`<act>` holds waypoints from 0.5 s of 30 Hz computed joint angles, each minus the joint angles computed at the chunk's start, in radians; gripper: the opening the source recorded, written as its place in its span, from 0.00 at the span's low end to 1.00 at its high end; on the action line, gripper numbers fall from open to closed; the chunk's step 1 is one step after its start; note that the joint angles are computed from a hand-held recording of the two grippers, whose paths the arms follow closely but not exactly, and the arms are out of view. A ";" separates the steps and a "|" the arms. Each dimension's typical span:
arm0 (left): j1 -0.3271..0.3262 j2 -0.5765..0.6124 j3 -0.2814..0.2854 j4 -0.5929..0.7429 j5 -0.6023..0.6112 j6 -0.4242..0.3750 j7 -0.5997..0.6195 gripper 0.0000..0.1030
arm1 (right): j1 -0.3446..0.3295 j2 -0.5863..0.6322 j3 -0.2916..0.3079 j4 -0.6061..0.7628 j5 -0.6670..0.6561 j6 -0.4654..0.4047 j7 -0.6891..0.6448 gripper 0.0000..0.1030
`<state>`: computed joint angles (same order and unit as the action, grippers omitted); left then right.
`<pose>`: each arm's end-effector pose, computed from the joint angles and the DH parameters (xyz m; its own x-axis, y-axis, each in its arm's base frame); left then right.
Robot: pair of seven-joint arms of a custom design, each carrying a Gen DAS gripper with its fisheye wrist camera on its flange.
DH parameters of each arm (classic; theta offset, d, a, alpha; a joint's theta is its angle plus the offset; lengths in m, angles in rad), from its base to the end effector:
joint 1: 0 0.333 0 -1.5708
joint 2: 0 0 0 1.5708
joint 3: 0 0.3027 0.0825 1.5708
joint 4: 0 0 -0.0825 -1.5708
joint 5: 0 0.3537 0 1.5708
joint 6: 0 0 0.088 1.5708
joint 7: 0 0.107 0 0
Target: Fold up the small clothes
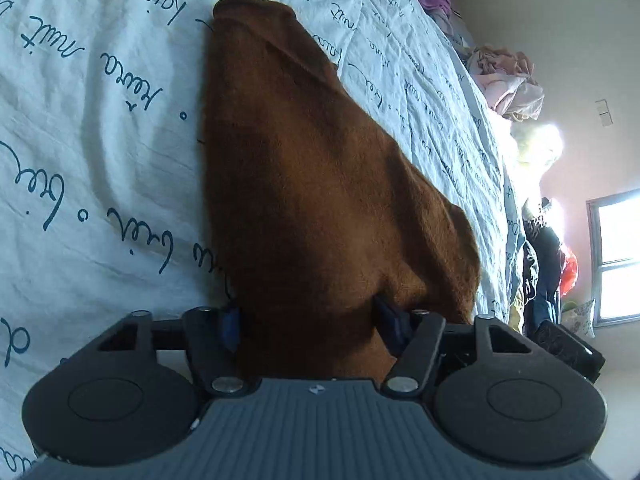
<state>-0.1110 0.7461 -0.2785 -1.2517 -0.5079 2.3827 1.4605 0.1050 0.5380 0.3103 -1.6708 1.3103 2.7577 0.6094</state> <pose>0.7075 -0.2291 0.3775 0.0473 -0.7798 0.6243 -0.9659 -0.1951 -0.1705 0.6406 0.2057 0.3439 0.3321 -0.7267 -0.6013 -0.8080 0.1097 -0.5789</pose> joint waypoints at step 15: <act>-0.251 -0.134 0.224 -0.154 0.565 0.363 0.191 0.32 | 0.012 -0.034 0.151 0.001 -0.028 0.308 -0.012 0.30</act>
<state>-0.3623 0.6118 -0.0541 -1.4053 0.0571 2.7461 1.6519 0.1168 0.5040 0.4608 -1.6695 1.2820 3.0652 0.5977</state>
